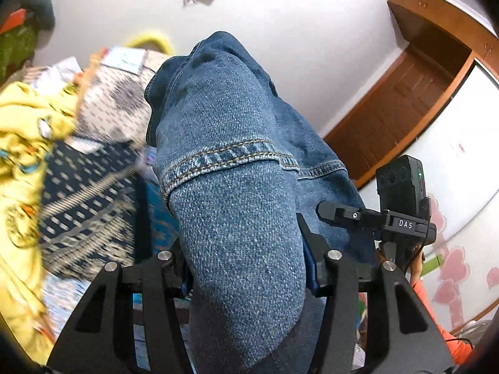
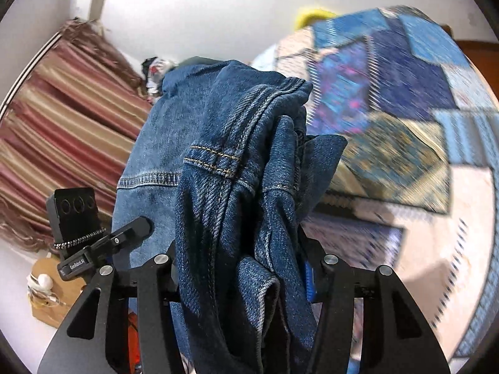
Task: Fold large clothes
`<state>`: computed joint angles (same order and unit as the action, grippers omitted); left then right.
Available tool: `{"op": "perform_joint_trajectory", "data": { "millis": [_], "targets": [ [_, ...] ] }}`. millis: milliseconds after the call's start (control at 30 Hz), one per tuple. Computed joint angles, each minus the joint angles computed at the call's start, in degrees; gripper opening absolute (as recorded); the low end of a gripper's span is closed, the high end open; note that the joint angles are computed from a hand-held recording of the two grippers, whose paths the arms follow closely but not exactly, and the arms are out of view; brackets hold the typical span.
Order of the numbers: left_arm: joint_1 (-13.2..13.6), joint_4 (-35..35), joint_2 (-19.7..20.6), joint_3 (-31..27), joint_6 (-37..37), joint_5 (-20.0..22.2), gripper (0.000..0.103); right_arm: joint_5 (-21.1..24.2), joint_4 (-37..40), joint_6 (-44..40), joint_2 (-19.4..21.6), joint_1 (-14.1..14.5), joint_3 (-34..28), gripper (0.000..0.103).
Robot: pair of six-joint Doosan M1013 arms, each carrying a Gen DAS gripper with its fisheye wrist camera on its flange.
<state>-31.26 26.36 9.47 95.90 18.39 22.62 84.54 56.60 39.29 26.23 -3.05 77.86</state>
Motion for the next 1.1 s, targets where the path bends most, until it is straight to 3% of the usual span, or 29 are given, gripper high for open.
{"op": "perform_joint_trajectory", "data": {
  "millis": [333, 567, 733, 800, 933, 1067, 1100],
  "targets": [
    [7.23, -4.84, -2.44, 4.78, 5.89, 1.11, 0.053, -3.36, 1.57, 2.12, 3.08, 7.26, -1.26, 0.048],
    [12.72, -18.08, -0.04, 7.87, 18.24, 0.8, 0.053, -7.67, -2.42, 5.28, 5.97, 11.4, -1.76, 0.046],
    [14.65, -24.1, 2.98, 9.22, 20.82, 1.91, 0.053, -10.4, -8.29, 7.07, 7.84, 13.58, -1.9, 0.043],
    [14.54, -24.56, 3.61, 10.09, 21.61, 1.82, 0.056, -11.66, -10.83, 6.73, 8.14, 14.17, -1.54, 0.043],
    [13.01, -15.71, 2.65, 11.87, 14.15, 0.34, 0.066, -11.62, -10.71, 4.15, 7.93, 13.73, -0.81, 0.046],
    [11.03, -10.29, 2.68, 10.63, 7.75, 6.31, 0.072, -13.2, -12.57, 4.0, 6.33, 13.37, 0.94, 0.054],
    [10.36, -8.74, 2.64, 10.04, 6.53, 8.51, 0.073, -14.33, -13.47, 4.05, 5.59, 13.31, 1.78, 0.064]
  ]
}}
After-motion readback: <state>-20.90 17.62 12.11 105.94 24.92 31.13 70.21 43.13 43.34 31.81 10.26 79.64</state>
